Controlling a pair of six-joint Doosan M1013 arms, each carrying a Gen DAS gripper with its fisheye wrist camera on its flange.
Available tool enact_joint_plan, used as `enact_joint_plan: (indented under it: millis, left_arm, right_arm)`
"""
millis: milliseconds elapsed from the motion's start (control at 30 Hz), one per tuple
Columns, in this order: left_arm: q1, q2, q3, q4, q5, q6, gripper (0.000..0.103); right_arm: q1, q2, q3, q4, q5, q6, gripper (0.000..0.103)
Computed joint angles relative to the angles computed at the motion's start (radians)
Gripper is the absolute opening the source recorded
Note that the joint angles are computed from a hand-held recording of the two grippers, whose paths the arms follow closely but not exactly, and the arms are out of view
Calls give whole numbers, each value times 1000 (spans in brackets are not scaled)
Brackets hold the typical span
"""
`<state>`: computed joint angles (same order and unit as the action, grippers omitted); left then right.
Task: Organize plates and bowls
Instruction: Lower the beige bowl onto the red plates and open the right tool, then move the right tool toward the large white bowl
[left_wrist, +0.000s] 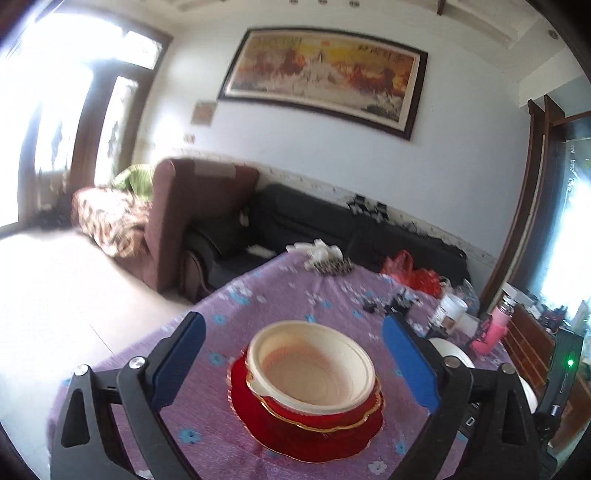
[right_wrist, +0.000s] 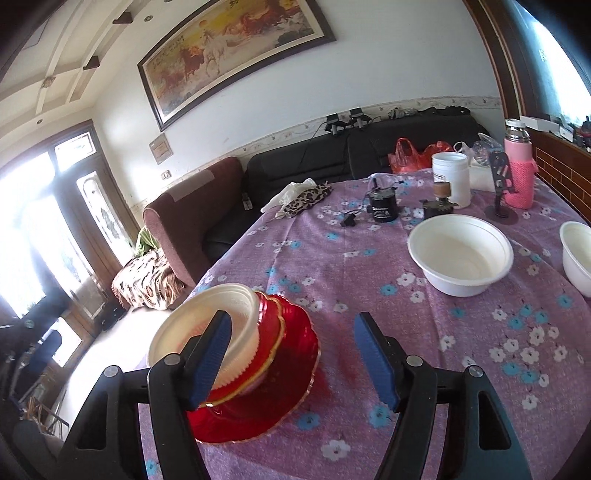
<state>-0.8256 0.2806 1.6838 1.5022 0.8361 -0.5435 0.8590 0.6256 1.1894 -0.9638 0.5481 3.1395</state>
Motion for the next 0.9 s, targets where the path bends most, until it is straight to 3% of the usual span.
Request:
enact_joint_plan:
  millis: [167,433,633,900]
  left_arm:
    - [-40,0,6,47,144,-6,103]
    - [-41,-39,42,-8,293,-82,103]
    - [-19,-59,60,-61,274,-127,103]
    - [-30,-24,28,-52,182,-14,103]
  right_arm:
    - [2,-33,59,-39,-1,53,74]
    - [-2,-88,158,-139,42,180,81]
    - [-21,-114,217,-112,44,230,80]
    - [-34,-129,258,-83,76,240,80]
